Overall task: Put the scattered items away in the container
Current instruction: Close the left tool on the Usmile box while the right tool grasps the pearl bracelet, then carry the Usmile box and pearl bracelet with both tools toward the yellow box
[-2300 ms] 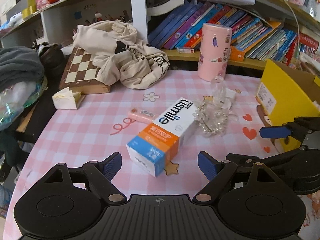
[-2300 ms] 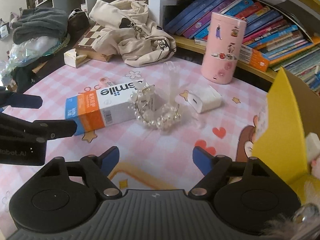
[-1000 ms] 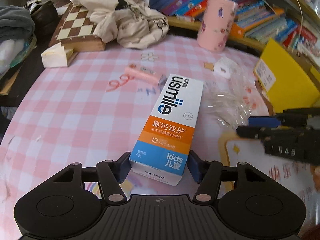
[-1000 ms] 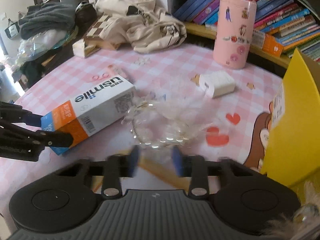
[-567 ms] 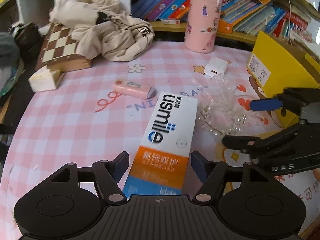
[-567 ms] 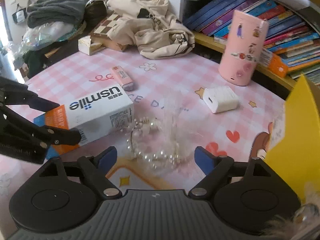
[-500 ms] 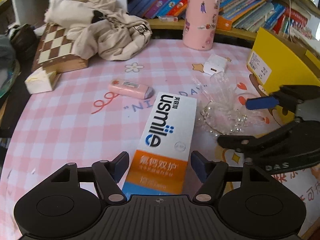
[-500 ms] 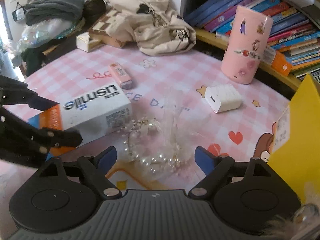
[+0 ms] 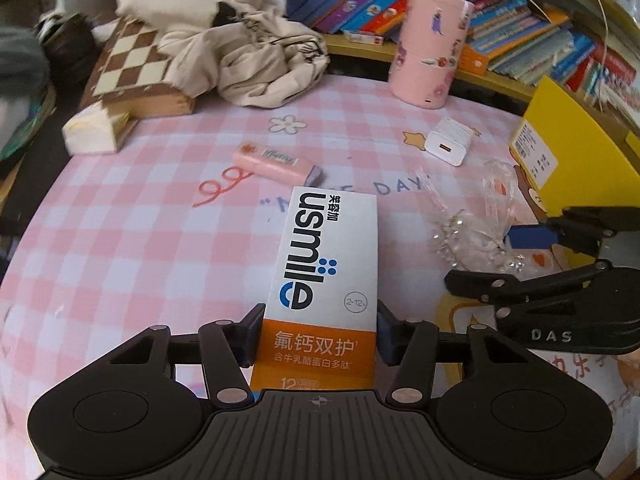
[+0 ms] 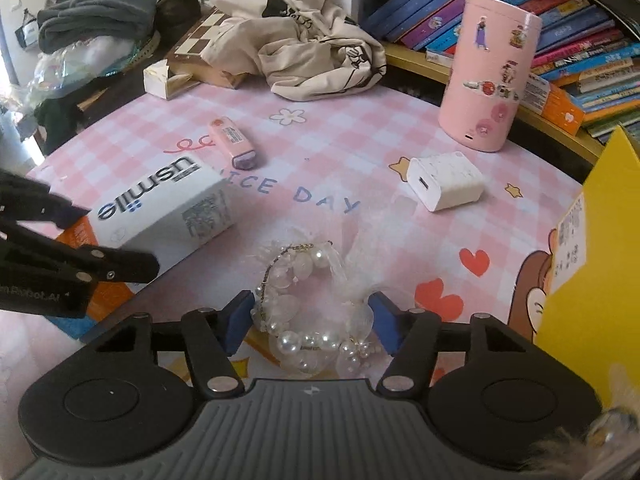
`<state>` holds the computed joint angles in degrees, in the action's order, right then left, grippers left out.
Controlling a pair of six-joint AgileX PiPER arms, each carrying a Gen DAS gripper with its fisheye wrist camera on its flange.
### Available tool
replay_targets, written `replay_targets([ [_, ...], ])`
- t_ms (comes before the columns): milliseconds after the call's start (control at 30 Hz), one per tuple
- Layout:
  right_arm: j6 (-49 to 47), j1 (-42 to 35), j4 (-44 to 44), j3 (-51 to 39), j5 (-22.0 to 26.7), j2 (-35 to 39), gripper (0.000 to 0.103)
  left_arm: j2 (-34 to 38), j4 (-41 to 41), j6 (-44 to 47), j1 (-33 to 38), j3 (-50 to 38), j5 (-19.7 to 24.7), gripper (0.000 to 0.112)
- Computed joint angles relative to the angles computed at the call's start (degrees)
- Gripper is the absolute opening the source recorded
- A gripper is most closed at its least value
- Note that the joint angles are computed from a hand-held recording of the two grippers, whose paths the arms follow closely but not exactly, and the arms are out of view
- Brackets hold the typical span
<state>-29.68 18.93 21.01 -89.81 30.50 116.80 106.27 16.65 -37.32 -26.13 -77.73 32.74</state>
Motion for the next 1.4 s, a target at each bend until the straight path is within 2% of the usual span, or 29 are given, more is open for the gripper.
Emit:
replay_targets([
  [300, -1.08, 0.12, 4.41, 9.46, -1.7, -8.84, 0.06, -8.99, 2.46, -6.76, -2.69, 8.99, -0.72, 0.052],
  [667, 5.7, 2.71, 1.5, 22.67, -5.45, -21.45, 0.06, -19.42, 6.07, -12.58, -7.27, 16.94, -1.08, 0.052],
  [1000, 22.21, 5.57, -11.0, 32.87, -8.56, -32.27, 0.06, -26.17, 10.63, -17.18, -12.0, 20.88, -0.61, 0.052],
  [1400, 42.13, 8.46, -26.4, 41.04, -7.25, -43.16, 0.06, -30.94, 12.6, -18.96, -17.44, 23.25, -0.09, 0.052],
])
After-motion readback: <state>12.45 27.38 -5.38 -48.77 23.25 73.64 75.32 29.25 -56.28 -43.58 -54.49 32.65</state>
